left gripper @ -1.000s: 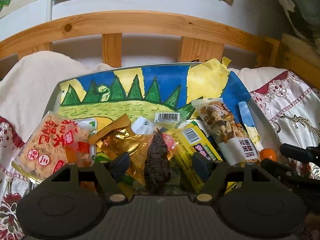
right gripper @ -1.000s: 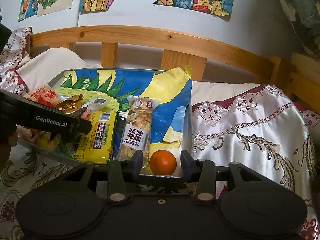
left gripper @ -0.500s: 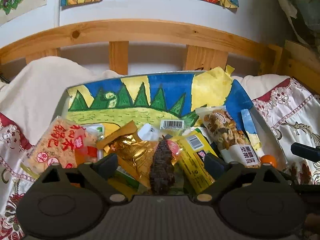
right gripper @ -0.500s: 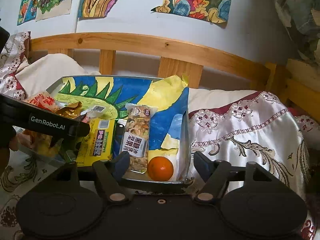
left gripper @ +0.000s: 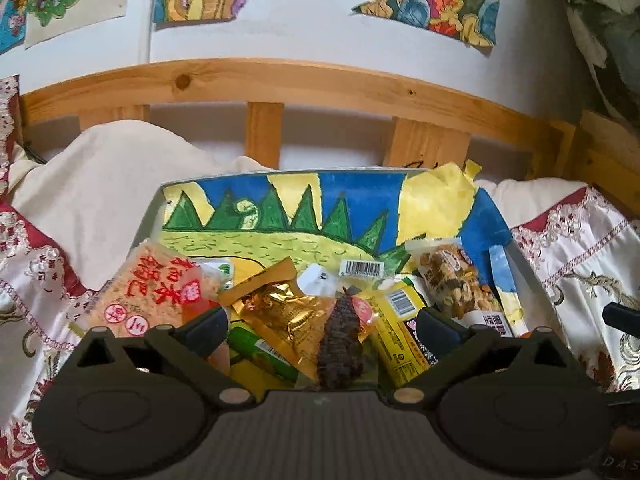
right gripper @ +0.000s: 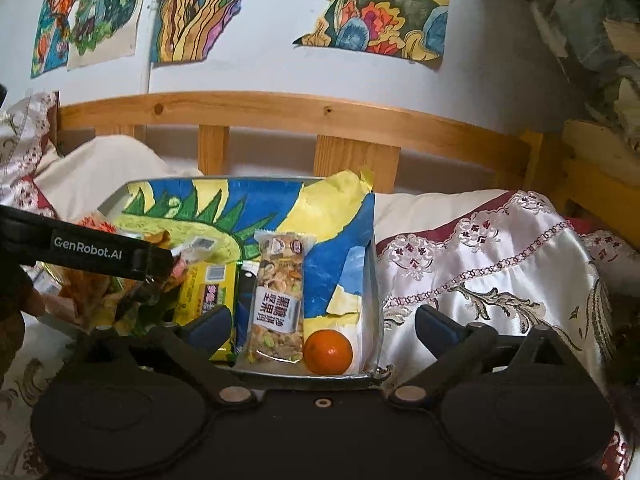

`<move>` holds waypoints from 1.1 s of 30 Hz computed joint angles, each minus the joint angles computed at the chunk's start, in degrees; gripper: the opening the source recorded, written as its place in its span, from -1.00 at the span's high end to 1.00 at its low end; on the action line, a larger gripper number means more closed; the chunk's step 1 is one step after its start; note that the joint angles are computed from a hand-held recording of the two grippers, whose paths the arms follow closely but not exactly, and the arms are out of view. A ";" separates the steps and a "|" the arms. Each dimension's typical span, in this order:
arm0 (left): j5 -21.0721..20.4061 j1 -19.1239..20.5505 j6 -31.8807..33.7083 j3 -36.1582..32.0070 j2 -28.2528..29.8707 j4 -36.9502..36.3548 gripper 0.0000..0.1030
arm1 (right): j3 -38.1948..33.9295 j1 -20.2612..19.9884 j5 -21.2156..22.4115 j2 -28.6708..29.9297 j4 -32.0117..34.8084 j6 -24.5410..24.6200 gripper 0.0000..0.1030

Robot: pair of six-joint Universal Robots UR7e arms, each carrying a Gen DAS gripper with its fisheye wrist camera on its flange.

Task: Organize snacks
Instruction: 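Lift both open tools away from the tin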

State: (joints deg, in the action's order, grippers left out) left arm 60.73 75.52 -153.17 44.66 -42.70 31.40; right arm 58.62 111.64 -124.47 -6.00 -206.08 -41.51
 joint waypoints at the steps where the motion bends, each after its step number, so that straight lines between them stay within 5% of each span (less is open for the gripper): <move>1: 0.09 -0.01 -0.02 1.07 -0.71 -0.90 -0.99 | 0.17 0.08 0.07 -0.10 -0.15 0.23 -0.95; 33: -4.32 0.56 -1.42 37.05 -28.30 -18.49 -0.99 | 14.65 8.22 -3.34 -4.10 -8.82 9.31 -0.99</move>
State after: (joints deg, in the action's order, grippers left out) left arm 56.41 76.08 -154.59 81.71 -71.00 12.91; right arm 73.27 119.86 -127.82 -10.10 -214.90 -32.21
